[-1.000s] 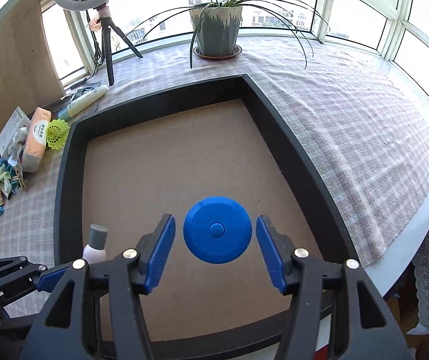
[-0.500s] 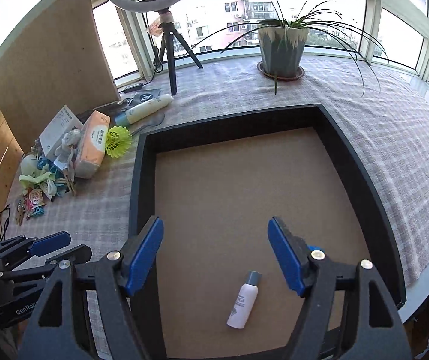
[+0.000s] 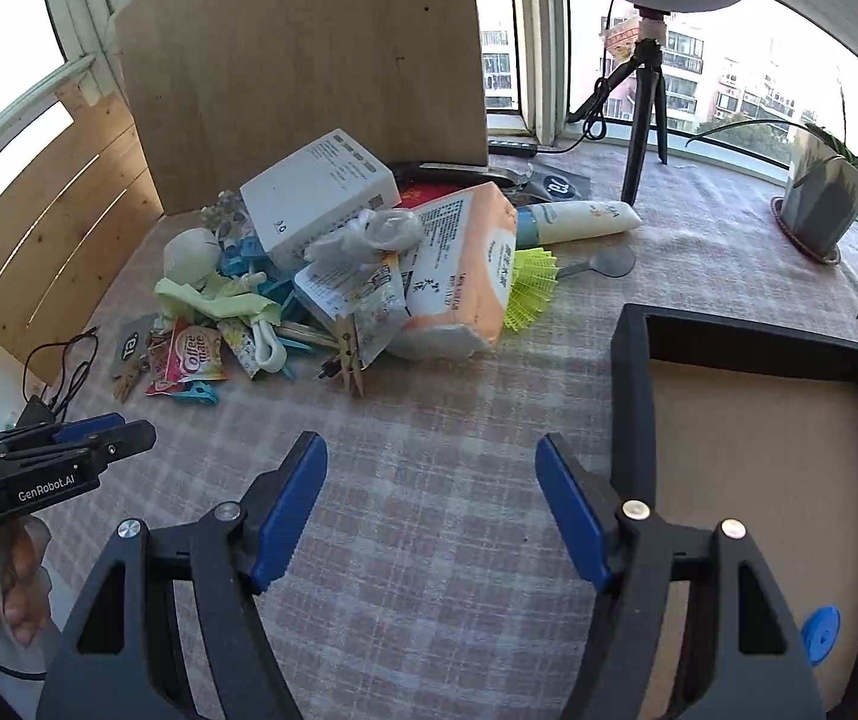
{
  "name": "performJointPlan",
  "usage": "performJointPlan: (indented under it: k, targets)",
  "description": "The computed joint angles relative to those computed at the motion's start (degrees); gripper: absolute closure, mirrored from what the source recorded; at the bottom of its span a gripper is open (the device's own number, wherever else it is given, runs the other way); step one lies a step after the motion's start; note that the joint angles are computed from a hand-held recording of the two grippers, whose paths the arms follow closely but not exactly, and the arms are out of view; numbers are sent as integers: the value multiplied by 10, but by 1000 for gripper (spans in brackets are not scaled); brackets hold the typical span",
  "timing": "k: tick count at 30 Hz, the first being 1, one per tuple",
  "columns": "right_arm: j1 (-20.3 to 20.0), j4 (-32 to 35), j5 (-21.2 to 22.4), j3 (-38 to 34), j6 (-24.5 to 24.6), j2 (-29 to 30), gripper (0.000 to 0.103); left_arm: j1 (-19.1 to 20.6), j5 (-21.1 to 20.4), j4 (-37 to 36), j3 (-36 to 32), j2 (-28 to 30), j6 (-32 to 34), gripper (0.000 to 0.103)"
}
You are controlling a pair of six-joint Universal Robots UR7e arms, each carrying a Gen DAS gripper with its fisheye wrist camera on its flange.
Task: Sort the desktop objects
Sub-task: 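Grasp a wooden clothespin with the left tool while the right tool grasps another wooden clothespin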
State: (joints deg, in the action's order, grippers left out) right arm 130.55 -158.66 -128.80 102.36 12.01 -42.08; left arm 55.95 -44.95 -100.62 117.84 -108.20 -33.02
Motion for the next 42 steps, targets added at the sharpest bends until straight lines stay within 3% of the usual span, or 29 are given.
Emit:
performJointPlan:
  k: [10,15,23,26,37,42]
  targets:
    - [-22,54,14,-94,9,90,45,129,9,-69,-41,4,110,65]
    - [-32,72,16,-115,7,109,47,168,-2,-102,-55,28,150,65]
    - [-43,78,11,-132,2,125,48,184,-5,-129,-63,63,175,74]
    - [-47,83,11,-136,2,129,52,188,-6,-132,-63,71,173,80]
    - [-53,101,24,-153,-7,138,65,190,0,-150,-56,77,173,87]
    - [-55,115,30,-154,-5,140,85,189,6,-158,-48,75,176,91]
